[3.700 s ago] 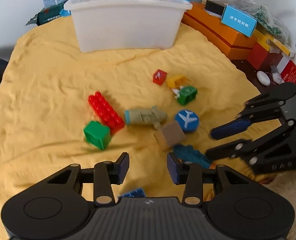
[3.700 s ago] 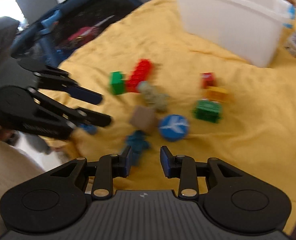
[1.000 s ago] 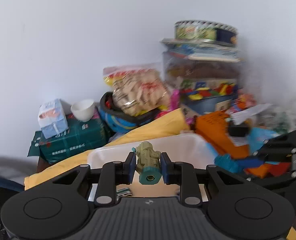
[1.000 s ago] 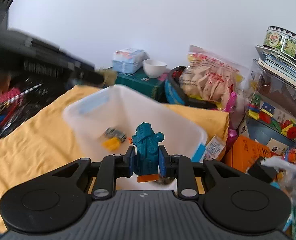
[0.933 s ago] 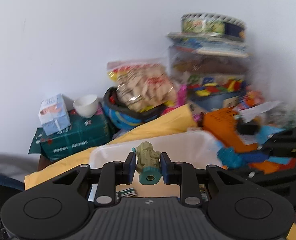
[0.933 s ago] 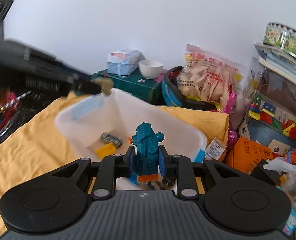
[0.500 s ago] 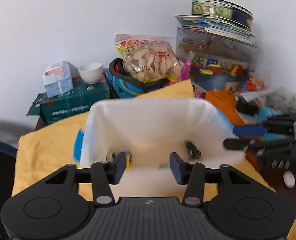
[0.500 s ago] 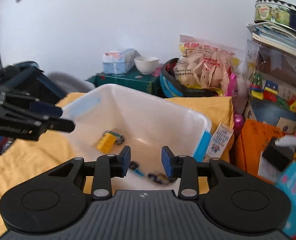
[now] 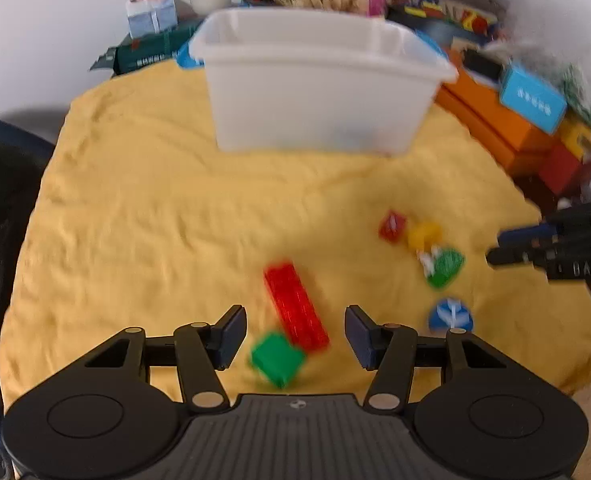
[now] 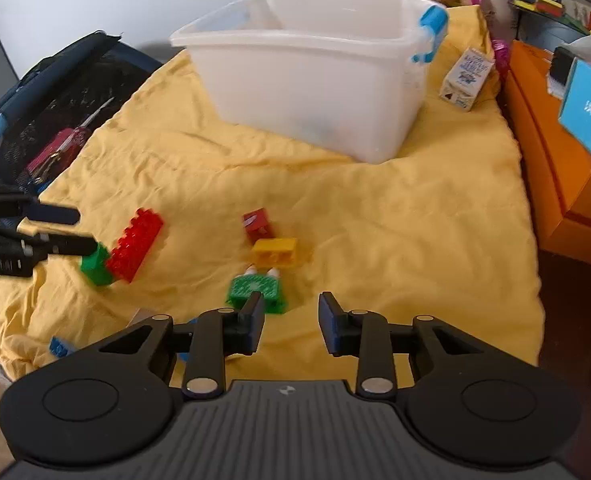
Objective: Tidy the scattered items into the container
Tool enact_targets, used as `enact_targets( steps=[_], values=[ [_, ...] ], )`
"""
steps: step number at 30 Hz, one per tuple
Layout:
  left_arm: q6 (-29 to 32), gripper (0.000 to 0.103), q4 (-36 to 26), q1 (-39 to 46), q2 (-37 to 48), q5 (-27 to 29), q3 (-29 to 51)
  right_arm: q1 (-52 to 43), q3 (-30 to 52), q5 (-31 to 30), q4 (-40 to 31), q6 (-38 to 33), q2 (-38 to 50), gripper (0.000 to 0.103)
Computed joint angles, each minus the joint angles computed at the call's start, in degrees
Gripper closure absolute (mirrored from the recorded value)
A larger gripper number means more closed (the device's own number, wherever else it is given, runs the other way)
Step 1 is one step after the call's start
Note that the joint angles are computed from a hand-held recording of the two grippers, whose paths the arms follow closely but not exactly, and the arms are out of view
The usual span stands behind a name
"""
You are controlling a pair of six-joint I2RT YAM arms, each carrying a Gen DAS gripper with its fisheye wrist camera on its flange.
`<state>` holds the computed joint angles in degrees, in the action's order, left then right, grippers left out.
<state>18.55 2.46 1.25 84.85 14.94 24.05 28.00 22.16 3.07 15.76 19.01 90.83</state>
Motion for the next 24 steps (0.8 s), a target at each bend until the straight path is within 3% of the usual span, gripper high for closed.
enact_targets(
  steps=[3, 7, 10, 12, 13, 15, 19, 24],
  values=[
    [0.9, 0.045, 2.6, -0.9, -0.8, -1.8, -3.4, 1.1, 0.3, 1.2, 1.1, -0.5, 0.3, 0.07],
    [1.8, 0.056, 6.5, -0.2, -0.8, 0.7, -6.4, 4.8, 0.1, 1.9, 3.0, -1.3, -0.1, 0.07],
    [1.5, 0.056, 11.1, -2.0, -1.2, -0.3, -8.2, 8.4, 0.6, 4.2, 3.2, 0.3, 0.8, 0.07],
    [1.4, 0.06, 11.8, -3.4, 0.4, -2.2, -7.4, 10.3, 0.9, 5.2, 3.1, 1.2, 1.4, 0.07],
    [1.0, 0.067, 11.6, -4.6, 1.8, -4.3, -6.8, 11.1, 0.8, 5.7, 3.1, 1.5, 1.3, 0.07],
    [1.2, 0.068, 12.3, -4.5, 1.9, -5.8, -7.6, 12.4, 0.5, 7.2, 2.5, 1.8, 0.7, 0.07],
    [3.7, 0.068, 9.1, 0.2, -0.4, -3.9, -9.1, 12.4, 0.0, 8.7, 1.7, 3.3, 0.0, 0.07],
    [6.6, 0.068, 10.0, 7.2, 5.5, -2.6, -9.1, 9.2, 0.6, 8.2, 2.6, 4.7, 0.8, 0.068]
  ],
)
